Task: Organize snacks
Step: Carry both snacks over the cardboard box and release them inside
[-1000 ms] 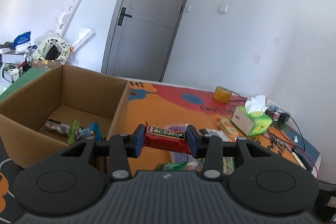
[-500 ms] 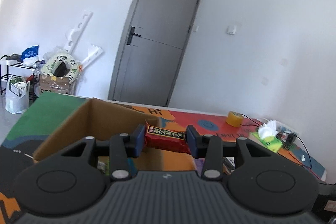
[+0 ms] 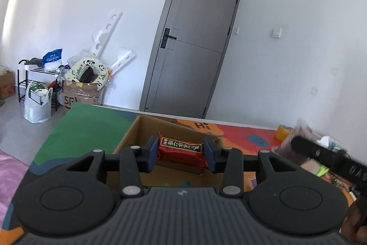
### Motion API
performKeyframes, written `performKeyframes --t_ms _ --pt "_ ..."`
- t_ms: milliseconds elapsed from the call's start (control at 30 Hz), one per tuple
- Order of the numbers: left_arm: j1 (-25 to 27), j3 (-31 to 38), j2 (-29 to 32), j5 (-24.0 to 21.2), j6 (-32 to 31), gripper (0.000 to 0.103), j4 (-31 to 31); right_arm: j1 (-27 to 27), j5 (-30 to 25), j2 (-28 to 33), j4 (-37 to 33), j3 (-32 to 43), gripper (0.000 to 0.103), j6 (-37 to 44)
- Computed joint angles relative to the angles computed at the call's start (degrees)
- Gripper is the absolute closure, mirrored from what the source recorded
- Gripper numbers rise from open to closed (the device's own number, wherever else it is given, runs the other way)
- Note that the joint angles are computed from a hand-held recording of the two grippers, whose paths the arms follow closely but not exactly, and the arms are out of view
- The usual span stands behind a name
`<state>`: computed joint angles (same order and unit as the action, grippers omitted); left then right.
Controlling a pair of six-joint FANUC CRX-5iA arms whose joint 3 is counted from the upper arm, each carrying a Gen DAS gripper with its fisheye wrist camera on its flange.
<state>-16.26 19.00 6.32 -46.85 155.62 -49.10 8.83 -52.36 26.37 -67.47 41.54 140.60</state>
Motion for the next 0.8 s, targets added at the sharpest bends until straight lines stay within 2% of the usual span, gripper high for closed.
performKeyframes --t_ms 167,267,333,400,500,633,700,733,767,800 --pt "1.49 -0.13 0.26 -0.41 -0.83 0.061 1.88 0.73 -2.38 1.15 -1.48 2.63 0.083 1.5" --pt "1.82 0.29 0.53 -1.92 -0.06 0.059 2.13 1.7 -3.2 1.73 -0.47 3.91 0.083 0.51" --pt "2.56 -0.6 -0.21 -1.28 -0.16 0.057 3.38 2.34 -4.01 2.16 0.46 4.75 0.083 -0.24" --pt "2.52 -1.18 -0.92 -1.48 0.78 0.05 3.13 2.58 -5.77 2.54 0.66 5.57 0.083 -0.66" --pt "1.47 -0.98 -1.46 -4.34 3.19 0.039 1.03 3.21 -8.19 3.13 1.91 6.77 0.083 -2.21" --pt "0.63 -2.08 -2.86 -5.47 6.28 0.031 -0.34 3.76 -11.89 4.32 4.52 9.24 0.079 -4.83" --pt "0.28 -2.09 -3.08 -6.35 6.47 0.025 -0.66 3.6 -12.45 4.12 4.97 9.33 0.057 -6.12" --pt "0.13 -2.0 -3.11 -7.07 6.6 0.025 -0.63 3.59 -12.24 4.14 5.21 9.49 0.038 -6.92" --pt "0.05 -1.62 -2.93 -7.85 6.9 0.024 -0.49 3.51 -11.58 3.75 4.98 8.97 0.027 -7.19" --pt "0.0 -1.53 -2.91 -8.39 7.44 0.022 -0.42 3.02 -11.4 3.46 4.05 8.62 0.025 -6.95"
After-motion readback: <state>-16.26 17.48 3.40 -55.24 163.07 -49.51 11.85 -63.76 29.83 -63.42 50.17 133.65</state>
